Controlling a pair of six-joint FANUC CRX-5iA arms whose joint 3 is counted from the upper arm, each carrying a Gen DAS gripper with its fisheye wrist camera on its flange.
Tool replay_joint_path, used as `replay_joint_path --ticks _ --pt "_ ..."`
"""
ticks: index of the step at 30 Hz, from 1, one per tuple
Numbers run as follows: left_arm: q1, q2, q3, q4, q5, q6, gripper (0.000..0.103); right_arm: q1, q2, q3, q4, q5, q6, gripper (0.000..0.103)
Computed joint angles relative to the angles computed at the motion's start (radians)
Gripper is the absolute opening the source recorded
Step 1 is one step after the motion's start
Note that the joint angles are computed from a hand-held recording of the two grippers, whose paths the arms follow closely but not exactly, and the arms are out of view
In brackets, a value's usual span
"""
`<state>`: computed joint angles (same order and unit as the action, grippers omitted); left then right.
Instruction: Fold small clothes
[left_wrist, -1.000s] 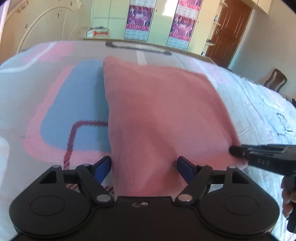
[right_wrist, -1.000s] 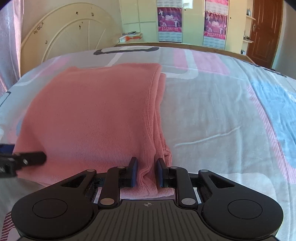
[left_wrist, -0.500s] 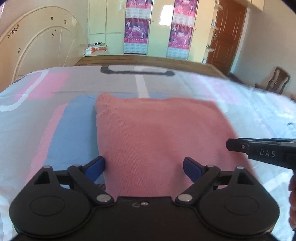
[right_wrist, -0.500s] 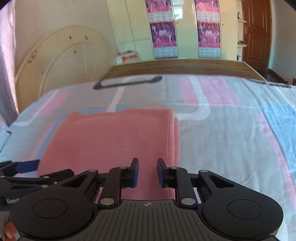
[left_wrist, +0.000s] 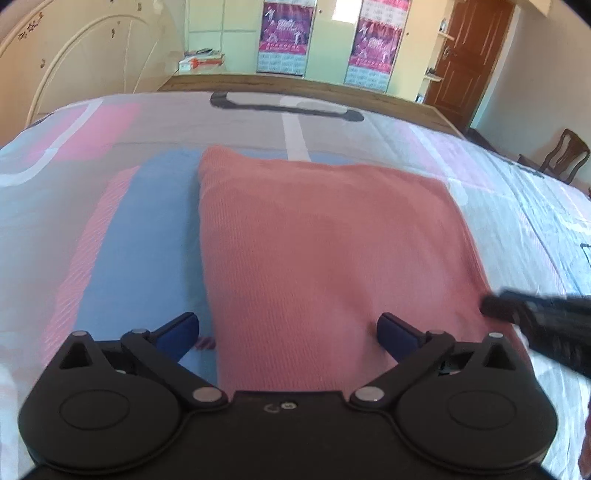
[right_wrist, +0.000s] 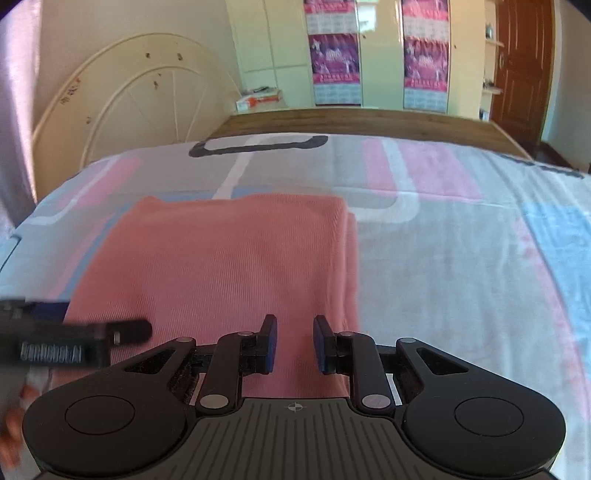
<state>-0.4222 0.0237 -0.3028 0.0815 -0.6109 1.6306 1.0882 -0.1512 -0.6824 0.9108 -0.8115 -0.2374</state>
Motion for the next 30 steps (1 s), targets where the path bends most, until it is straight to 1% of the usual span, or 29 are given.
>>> replay_joint_path --ticks 4,6,7,10,11,12,13,14,16,19,20,22,24,25,27,29,30 --pt "-0.033 -0.005 0.045 -0.101 -0.100 0.159 0.103 0.083 -0.014 -0.027 -0.051 -0.076 0.040 0.021" --pt "-0.062 -0.004 0.072 -0.167 -0.152 0.244 0.103 0.098 -0.006 -0.040 -0.034 -0.099 0.033 0.021" --pt "-0.079 -0.007 0.082 -0.198 -0.176 0.279 0.103 0.097 -0.009 -0.036 -0.043 -0.098 0.035 0.021" --pt "-0.123 -0.031 0.095 -0.257 -0.231 0.304 0.102 0.101 -0.074 -0.062 -0.049 -0.061 -0.031 0.022" --pt "-0.141 -0.043 0.099 -0.282 -0.249 0.320 0.102 0.115 -0.109 -0.081 -0.042 -0.053 -0.067 0.026" --pt "-0.163 -0.064 0.095 -0.309 -0.256 0.348 0.102 0.135 -0.138 -0.096 -0.039 -0.059 -0.096 0.041" --pt "-0.179 -0.087 0.087 -0.326 -0.256 0.374 0.102 0.164 -0.164 -0.106 -0.036 -0.079 -0.124 0.050" --pt "-0.197 -0.109 0.082 -0.344 -0.261 0.406 0.102 0.199 -0.192 -0.119 -0.027 -0.108 -0.156 0.062" --pt "-0.255 -0.143 0.095 -0.414 -0.313 0.497 0.102 0.272 -0.245 -0.136 -0.022 -0.171 -0.185 0.065" --pt "-0.346 -0.215 0.087 -0.504 -0.355 0.606 0.102 0.403 -0.315 -0.137 -0.053 -0.293 -0.189 0.067" --pt "-0.389 -0.240 0.088 -0.548 -0.378 0.656 0.102 0.441 -0.335 -0.135 -0.063 -0.324 -0.188 0.070" --pt "-0.481 -0.270 0.102 -0.641 -0.447 0.743 0.102 0.532 -0.375 -0.132 -0.080 -0.394 -0.189 0.074" --pt "-0.583 -0.286 0.122 -0.732 -0.533 0.823 0.102 0.639 -0.403 -0.128 -0.077 -0.477 -0.199 0.079" --pt "-0.618 -0.295 0.126 -0.747 -0.569 0.843 0.102 0.689 -0.412 -0.122 -0.077 -0.517 -0.201 0.080" --pt "-0.655 -0.314 0.130 -0.731 -0.611 0.865 0.102 0.795 -0.420 -0.108 -0.076 -0.600 -0.219 0.083" --pt "-0.719 -0.335 0.135 -0.752 -0.661 0.929 0.102 0.904 -0.416 -0.090 -0.069 -0.692 -0.253 0.085" --pt "-0.768 -0.342 0.143 -0.778 -0.699 0.974 0.102 0.951 -0.405 -0.077 -0.069 -0.739 -0.274 0.087"
